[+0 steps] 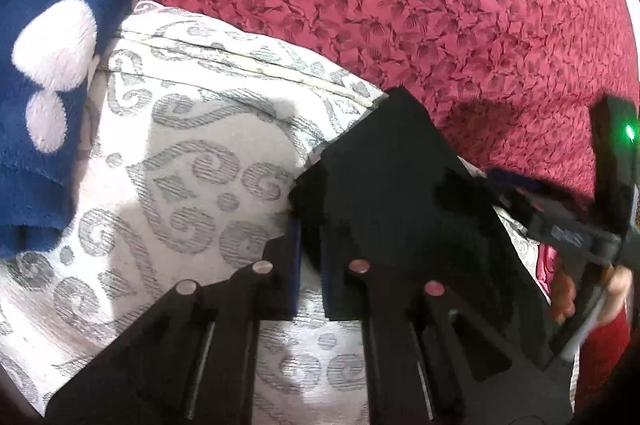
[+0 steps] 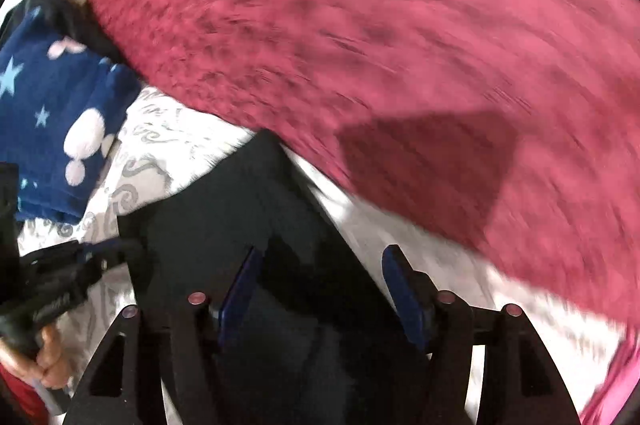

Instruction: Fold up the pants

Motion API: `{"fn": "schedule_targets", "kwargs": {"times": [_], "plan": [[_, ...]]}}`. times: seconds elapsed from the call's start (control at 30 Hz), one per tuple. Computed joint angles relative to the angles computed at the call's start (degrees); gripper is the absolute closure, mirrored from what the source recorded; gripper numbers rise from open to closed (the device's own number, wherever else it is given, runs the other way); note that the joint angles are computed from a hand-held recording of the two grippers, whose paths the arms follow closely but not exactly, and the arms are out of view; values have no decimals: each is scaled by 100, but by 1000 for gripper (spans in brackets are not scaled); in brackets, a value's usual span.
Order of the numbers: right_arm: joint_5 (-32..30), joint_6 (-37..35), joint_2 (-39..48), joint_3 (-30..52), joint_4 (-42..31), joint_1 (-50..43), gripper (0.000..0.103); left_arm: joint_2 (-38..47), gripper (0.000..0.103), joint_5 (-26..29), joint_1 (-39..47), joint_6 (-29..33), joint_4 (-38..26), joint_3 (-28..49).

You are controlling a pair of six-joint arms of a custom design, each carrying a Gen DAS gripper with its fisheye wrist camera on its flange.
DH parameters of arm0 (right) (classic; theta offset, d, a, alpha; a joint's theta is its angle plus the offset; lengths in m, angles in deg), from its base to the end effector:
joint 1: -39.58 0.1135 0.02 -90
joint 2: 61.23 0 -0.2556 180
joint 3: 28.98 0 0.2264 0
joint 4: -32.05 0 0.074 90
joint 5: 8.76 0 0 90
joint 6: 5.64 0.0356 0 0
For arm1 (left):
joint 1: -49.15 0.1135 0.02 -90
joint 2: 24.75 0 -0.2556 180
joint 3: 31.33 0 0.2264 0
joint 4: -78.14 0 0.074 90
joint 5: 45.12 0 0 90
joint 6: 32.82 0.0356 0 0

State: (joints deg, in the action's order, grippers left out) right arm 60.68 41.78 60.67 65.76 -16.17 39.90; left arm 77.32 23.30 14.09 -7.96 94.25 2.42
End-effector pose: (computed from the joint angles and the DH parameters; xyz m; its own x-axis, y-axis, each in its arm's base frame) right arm 0.3835 0.0146 0.1233 -0.6490 -0.6372 -0.4158 -0.7238 0.6854 0.0794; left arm 0.1898 -0.1172 0.0684 -0.5892 -0.6173 -0.5213 -0.4399 0.7863 -0.4338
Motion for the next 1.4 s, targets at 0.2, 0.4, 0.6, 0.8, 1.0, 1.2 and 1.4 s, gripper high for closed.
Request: {"fn": "schedule_targets", "kwargs": {"times": [0.2, 0.4, 0.6, 0.8, 1.0, 1.2, 1.4], "plan": [[160, -906, -505, -359, -934, -1047, 57, 543, 94, -707, -655, -259, -895, 852], [586, -618, -31, -712, 141, -1057, 81, 759, 94, -1067, -919, -350, -1119, 1109], [-93, -1252, -93, -44, -1511, -2194, 80, 224, 94, -1565, -1308, -213, -1754, 1270], [271, -2780, 27, 1151, -2964, -4819, 79, 254, 94, -1953, -1924, 224, -2864, 2562], [260, -2741, 1583, 3949, -4768, -6257, 78, 1256, 94, -1915, -2612, 564, -4160, 4804], [-232, -2801, 1853, 4025, -5320, -6381, 75, 2698, 94, -1502, -3193, 881, -4933, 7086], [-467, -2856, 2065, 4163, -5620, -6224, 66, 4160, 94, -961, -3365, 1375, -5574, 9160]]}}
